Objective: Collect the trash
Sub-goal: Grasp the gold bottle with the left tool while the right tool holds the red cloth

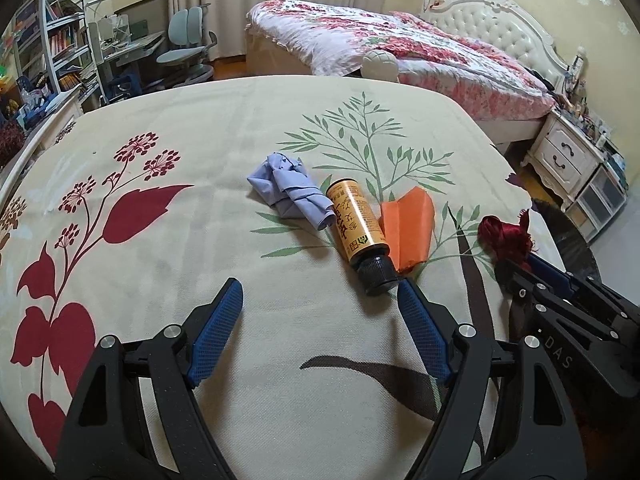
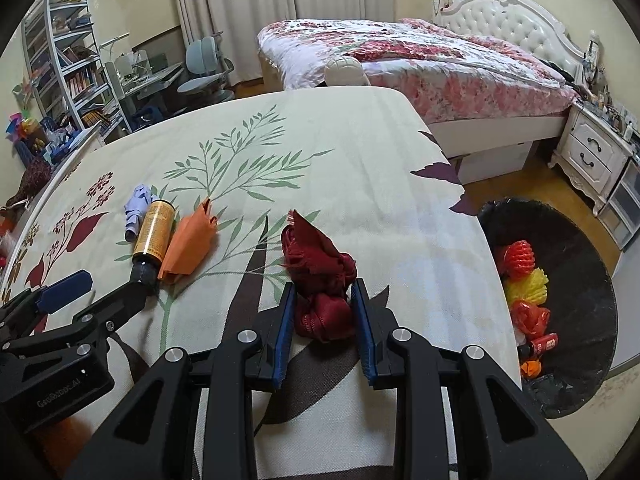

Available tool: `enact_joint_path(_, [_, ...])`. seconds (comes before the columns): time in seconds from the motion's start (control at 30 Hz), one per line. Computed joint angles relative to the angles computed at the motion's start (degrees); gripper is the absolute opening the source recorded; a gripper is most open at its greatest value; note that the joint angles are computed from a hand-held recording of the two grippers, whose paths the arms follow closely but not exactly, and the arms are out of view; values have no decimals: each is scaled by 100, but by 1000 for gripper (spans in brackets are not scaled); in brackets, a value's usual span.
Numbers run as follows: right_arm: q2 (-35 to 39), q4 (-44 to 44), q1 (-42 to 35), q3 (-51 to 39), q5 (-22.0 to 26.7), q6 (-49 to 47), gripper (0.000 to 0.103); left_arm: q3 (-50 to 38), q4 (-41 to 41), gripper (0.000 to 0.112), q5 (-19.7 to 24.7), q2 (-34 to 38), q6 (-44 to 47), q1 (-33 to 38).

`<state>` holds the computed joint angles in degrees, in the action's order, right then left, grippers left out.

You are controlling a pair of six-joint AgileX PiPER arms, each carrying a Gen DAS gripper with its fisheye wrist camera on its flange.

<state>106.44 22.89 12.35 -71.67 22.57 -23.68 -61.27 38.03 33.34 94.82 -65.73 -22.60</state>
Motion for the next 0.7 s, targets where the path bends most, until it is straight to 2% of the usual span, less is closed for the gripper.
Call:
enact_joint_path(0.13, [119,181,-67,-175,99,-177,29,-263,136,78,133,176,-54,-39])
enact_joint_path(0.33, [169,271,-85,-243,127,-270,29,-709,-160,75,264,540,192,179])
enact_joint_path(0.4, [161,323,-91,-223,113,-322,29,-725,-371,63,223,564,404,254])
enact_joint_path(0.43, [161,335,-95,-225,117,-332,29,-708,-459,61,207,567,496,278])
enact_joint_path(0.6, [158,320,-95,-211,93,-332,29,-394,-64,39,128,388,288,196])
enact_joint_path(0.7, [150,325,-94,-196,81,-331,29,-155,107,30,12,238,216,189])
